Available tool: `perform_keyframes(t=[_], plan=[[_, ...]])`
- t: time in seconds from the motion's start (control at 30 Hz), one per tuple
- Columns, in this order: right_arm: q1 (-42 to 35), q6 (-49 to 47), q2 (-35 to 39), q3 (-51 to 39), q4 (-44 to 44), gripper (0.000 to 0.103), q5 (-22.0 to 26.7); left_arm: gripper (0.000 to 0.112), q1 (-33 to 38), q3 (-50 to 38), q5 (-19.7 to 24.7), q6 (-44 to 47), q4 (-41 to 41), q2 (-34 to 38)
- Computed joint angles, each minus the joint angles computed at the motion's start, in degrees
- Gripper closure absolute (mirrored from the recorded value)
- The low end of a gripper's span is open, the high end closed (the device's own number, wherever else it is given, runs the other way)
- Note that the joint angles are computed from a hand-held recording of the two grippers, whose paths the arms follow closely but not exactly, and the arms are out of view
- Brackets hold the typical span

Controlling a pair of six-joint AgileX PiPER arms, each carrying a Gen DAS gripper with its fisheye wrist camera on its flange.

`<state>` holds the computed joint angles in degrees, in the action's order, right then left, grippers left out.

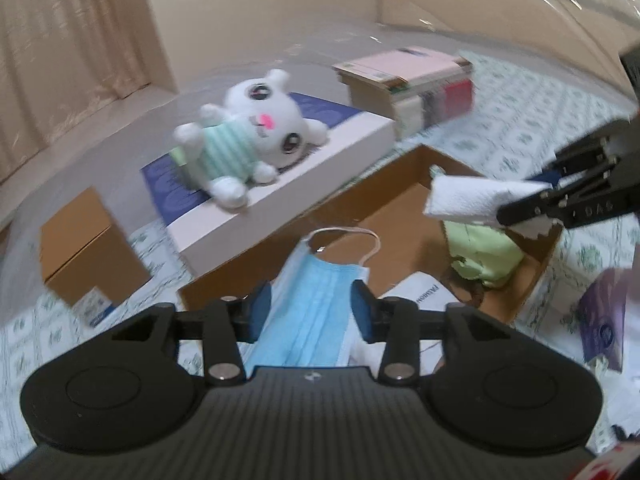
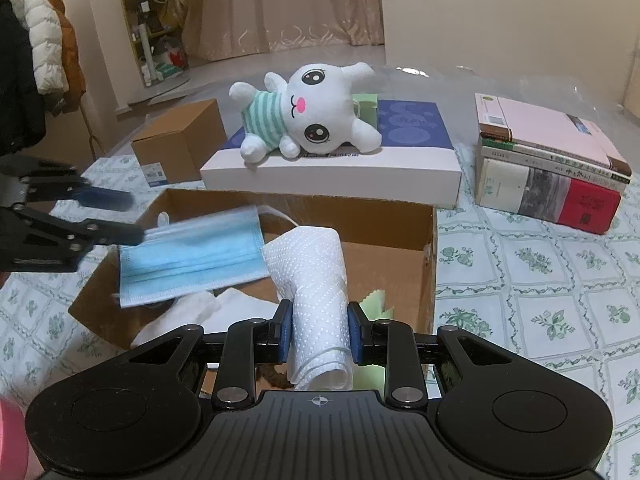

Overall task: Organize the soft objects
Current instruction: 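Open both tools over the cardboard box to drop the mask and tissue, then move both tools back toward the pile beside the pink cup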

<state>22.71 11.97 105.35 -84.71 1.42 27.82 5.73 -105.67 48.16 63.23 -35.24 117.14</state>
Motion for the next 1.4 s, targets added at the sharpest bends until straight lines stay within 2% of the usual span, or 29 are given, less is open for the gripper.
perform_keyframes(t=[0.13,0.2,0.23,0.27,0.33,0.4,0.57,0.8,0.9,0.97,1.07,1.17,1.4], plan=[[-0.2,-0.9,1.2,-1.2,2.5,0.074,-0.8,0.053,2.2,2.4,-1.3,-1.9,-2.3,-1.9],[-0.8,-4.7,1.8,-1.4,7.3,0.060,-2.1,0.044,3.1,4.8,-2.9,-1.3,-3.9,-3.3],[-1.0,-5.5,1.7,-1.0,8.8,0.042,-3.2,0.042,3.3,6.5,-4.5,-0.8,-4.3,-4.3],[-1.0,-5.4,1.4,-0.4,9.4,0.032,-4.2,0.040,3.3,8.5,-6.7,0.1,-4.7,-5.5],[-0.9,-2.8,0.8,0.1,8.1,0.031,-5.3,0.039,3.5,12.3,-10.2,2.0,-5.8,-7.9],[-0.6,-0.4,0.1,0.3,6.0,0.031,-4.8,0.037,4.1,14.6,-11.4,3.0,-7.1,-9.7],[1.0,5.3,-5.1,4.1,0.8,0.031,-4.6,0.037,6.3,19.1,-10.2,2.7,-9.7,-15.0],[6.1,19.6,-17.9,12.8,-10.7,0.031,-3.9,0.031,10.4,29.8,-7.8,2.0,-12.7,-28.7],[10.3,28.0,-23.5,16.2,-18.6,0.031,-2.7,0.029,12.9,35.5,-6.9,2.1,-13.8,-36.0],[14.0,35.7,-27.1,18.6,-26.2,0.031,-1.7,0.029,14.4,40.2,-7.8,1.9,-14.6,-41.5],[20.6,45.5,-31.5,21.4,-35.9,0.031,1.8,0.029,17.0,45.9,-7.2,0.4,-13.9,-48.8],[29.2,57.3,-35.5,24.5,-46.5,0.031,7.5,0.029,21.1,51.2,-5.3,0.7,-15.3,-55.9],[45.9,76.7,-41.3,31.5,-58.2,0.031,19.0,0.029,36.6,61.1,5.9,7.0,-21.2,-70.9]])
